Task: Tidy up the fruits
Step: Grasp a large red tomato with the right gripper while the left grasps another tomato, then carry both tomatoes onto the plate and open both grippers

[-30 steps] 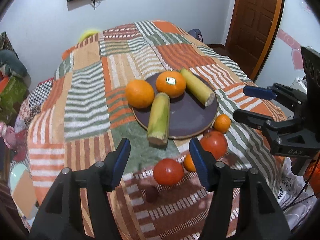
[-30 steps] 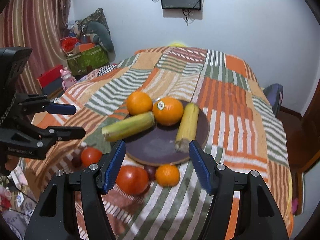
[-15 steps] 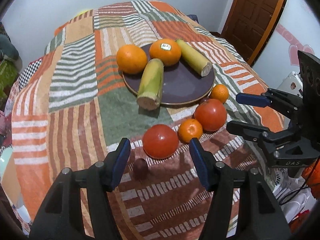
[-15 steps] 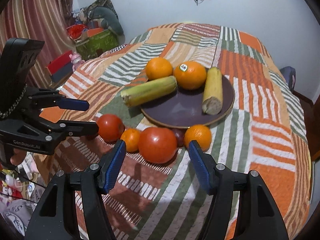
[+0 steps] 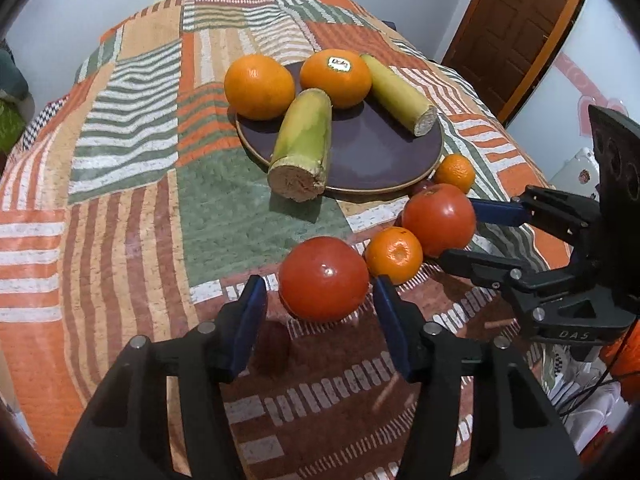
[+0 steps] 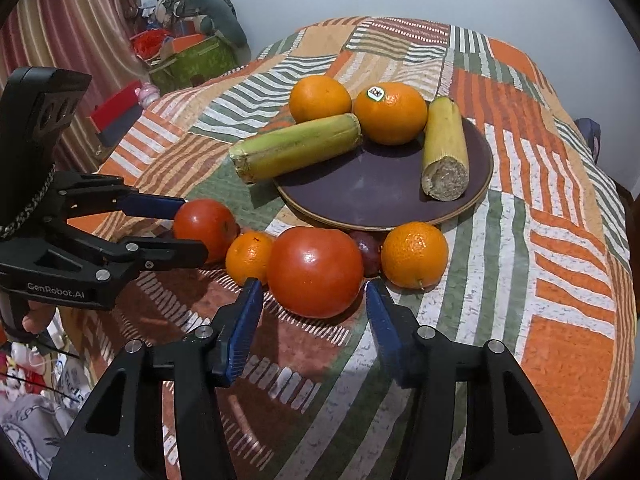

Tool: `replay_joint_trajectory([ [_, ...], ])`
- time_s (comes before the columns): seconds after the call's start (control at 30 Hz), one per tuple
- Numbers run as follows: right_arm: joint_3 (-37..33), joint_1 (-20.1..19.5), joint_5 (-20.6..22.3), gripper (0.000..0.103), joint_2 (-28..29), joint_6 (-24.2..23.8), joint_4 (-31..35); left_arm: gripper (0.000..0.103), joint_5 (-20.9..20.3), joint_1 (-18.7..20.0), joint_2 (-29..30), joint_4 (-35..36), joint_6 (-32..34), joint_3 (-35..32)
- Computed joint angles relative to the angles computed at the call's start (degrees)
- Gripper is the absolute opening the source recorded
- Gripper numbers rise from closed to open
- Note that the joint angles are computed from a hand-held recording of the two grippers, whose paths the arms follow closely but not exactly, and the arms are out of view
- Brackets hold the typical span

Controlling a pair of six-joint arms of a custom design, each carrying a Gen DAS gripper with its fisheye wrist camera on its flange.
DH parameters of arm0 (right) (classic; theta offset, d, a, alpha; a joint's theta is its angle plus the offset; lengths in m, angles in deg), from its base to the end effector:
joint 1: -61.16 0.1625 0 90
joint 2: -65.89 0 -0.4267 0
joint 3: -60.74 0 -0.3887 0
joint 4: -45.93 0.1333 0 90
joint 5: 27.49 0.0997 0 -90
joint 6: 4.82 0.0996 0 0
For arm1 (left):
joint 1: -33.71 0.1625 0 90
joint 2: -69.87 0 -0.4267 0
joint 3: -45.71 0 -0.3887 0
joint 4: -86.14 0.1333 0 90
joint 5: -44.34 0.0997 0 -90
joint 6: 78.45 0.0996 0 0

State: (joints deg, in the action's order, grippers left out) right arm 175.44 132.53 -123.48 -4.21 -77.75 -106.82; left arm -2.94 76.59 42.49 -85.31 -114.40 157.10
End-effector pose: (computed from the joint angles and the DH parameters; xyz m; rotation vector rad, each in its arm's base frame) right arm -0.0585 -0.5582 0.2277 1.2726 -2.5334 0.2095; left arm -0.2413 -0.4982 -0.1054 0.2638 2.4745 -0.6037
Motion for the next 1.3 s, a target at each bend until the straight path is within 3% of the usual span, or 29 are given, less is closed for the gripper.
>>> replay_joint_trajectory([
  [0.17,-0.59,-0.16,-0.02,0.050,0.86,0.19,0.30,0.049,-1.16,0.90,0.95,-2.86,1.07,-0.48],
  [0.6,-0.83,-0.20,0.75,0.046,0.64,-0.03,1.60,0.048,-2.29,1.10,0.42,-4.85,0.34,0.47],
  [1.1,-0.59,0.70,4.38,0.046,-2.20,-1.83,2.08,0.048,2.78,-2.75,-2.00,-8.25,3.06,1.27],
  [1.3,-2.18,0.87,5.91,0.046,-1.85,-0.47,1.98,0.048,1.99,-1.83,-0.24,-9.75,6.04,-2.20],
])
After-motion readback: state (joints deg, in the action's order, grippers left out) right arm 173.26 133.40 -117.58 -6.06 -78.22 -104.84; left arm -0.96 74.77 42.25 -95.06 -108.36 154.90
